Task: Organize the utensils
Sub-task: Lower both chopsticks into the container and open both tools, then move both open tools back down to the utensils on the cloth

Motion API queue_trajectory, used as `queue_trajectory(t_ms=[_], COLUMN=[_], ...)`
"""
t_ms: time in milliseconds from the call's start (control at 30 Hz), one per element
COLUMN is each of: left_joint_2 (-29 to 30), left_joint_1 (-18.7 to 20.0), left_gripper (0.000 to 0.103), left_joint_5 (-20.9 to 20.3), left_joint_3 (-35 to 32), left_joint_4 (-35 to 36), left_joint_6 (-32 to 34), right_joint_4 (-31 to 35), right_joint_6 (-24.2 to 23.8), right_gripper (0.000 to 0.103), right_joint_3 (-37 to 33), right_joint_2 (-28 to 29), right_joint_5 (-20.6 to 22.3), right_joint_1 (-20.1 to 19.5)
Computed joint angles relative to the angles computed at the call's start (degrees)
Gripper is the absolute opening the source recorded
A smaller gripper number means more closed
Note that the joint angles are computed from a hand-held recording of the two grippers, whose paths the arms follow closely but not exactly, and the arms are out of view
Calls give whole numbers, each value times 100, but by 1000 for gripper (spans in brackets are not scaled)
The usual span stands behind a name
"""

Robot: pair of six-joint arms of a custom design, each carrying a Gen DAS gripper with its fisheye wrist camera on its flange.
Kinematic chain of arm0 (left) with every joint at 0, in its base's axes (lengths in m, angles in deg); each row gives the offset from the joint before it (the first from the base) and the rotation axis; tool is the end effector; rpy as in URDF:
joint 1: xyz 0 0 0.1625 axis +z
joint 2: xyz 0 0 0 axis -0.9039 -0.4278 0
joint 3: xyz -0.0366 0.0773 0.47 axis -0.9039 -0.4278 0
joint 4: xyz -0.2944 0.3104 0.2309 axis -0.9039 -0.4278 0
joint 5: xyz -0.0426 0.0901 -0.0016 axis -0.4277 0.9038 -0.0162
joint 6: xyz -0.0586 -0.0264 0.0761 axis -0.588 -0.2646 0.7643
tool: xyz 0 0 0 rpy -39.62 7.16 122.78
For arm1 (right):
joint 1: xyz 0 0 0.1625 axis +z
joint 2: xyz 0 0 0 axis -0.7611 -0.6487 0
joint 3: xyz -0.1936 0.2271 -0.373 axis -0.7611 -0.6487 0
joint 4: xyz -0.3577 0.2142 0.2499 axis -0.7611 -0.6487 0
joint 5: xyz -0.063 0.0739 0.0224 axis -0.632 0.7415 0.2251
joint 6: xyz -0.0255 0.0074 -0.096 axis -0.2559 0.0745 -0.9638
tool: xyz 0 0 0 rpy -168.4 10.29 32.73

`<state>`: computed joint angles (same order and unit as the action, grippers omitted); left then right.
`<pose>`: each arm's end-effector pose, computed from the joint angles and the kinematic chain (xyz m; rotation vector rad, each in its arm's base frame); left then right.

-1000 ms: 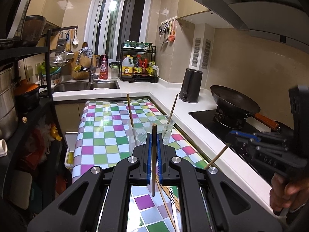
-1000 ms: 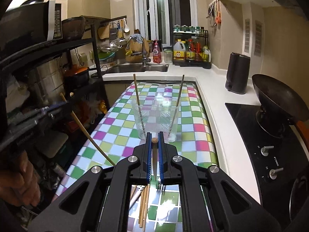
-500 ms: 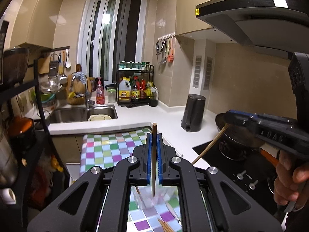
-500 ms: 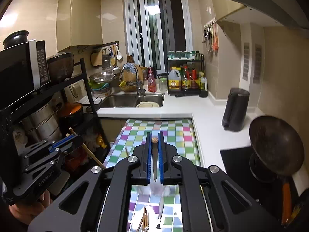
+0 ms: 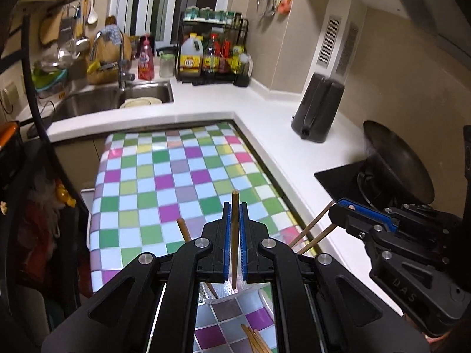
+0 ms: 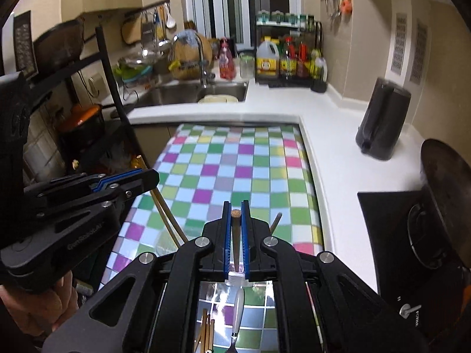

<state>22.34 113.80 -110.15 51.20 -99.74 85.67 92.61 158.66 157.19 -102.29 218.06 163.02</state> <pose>-0.3340 -0.6650 0.2046 0.9040 2.5220 -0.7871 0.3393 -0.6284 0.2348 0.2881 -2.2387 1.0250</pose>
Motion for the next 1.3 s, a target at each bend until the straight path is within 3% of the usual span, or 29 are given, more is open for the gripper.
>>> queue_trajectory(t_ms=[67, 100, 167, 233, 367, 533, 600, 633, 800, 867, 900, 933, 1033, 1200, 1300], left_joint_2=[48, 60, 27, -59, -270, -709, -907, -1008, -1420, -1542, -1568, -1601, -1598, -1543, -1450], left_joint_1=[16, 10, -24, -102, -282, -546, -650, -693, -873, -945, -980, -999, -1003, -692, -472], left_gripper=[9, 14, 47, 50, 50, 50, 44, 36, 16, 11, 10, 10, 7, 6, 6], left_joint_5=[-12, 12, 22, 100, 261, 441, 494, 525, 705, 764, 819, 863, 883, 596, 170], left_joint_3=[-28, -27, 37, 163, 424, 1032, 1387, 1571, 2598, 3026, 3228, 3428, 3959, 4405, 4510], left_joint_4=[122, 114, -132, -494, -1134, -1992, -2339, -2466, -2985, -3254, -3399, -3530, -3820, -3339, -2988], left_joint_6=[4, 16, 111, 283, 490, 655, 726, 744, 585, 524, 492, 452, 260, -584, -1096], right_joint_4=[56, 50, -122, -264, -839, -2175, -2632, -2880, -3478, -3780, -3877, -3877, -3833, -3195, -2871], right_joint_6=[68, 65, -60, -166, -487, -1044, -1199, -1231, -1002, -1004, -965, -843, -553, 156, 436], right_gripper=[12, 22, 28, 31, 34, 35, 35, 35, 35, 33, 25, 17, 14, 17, 22], right_joint_3=[-11, 4, 107, 217, 641, 1869, 2344, 2655, 3689, 4044, 4198, 4300, 4516, 4423, 4294], right_joint_2=[21, 13, -68, -173, -533, -1385, -1667, -1822, -2217, -2302, -2322, -2298, -2222, -1801, -1526], right_joint_5=[-17, -30, -15, -7, 109, -102, -278, -405, -884, -1067, -1157, -1200, -1474, -2032, -2150], right_joint_1=[-38, -38, 0, 62, 262, 580, 649, 666, 493, 349, 240, 115, -254, -895, -1112])
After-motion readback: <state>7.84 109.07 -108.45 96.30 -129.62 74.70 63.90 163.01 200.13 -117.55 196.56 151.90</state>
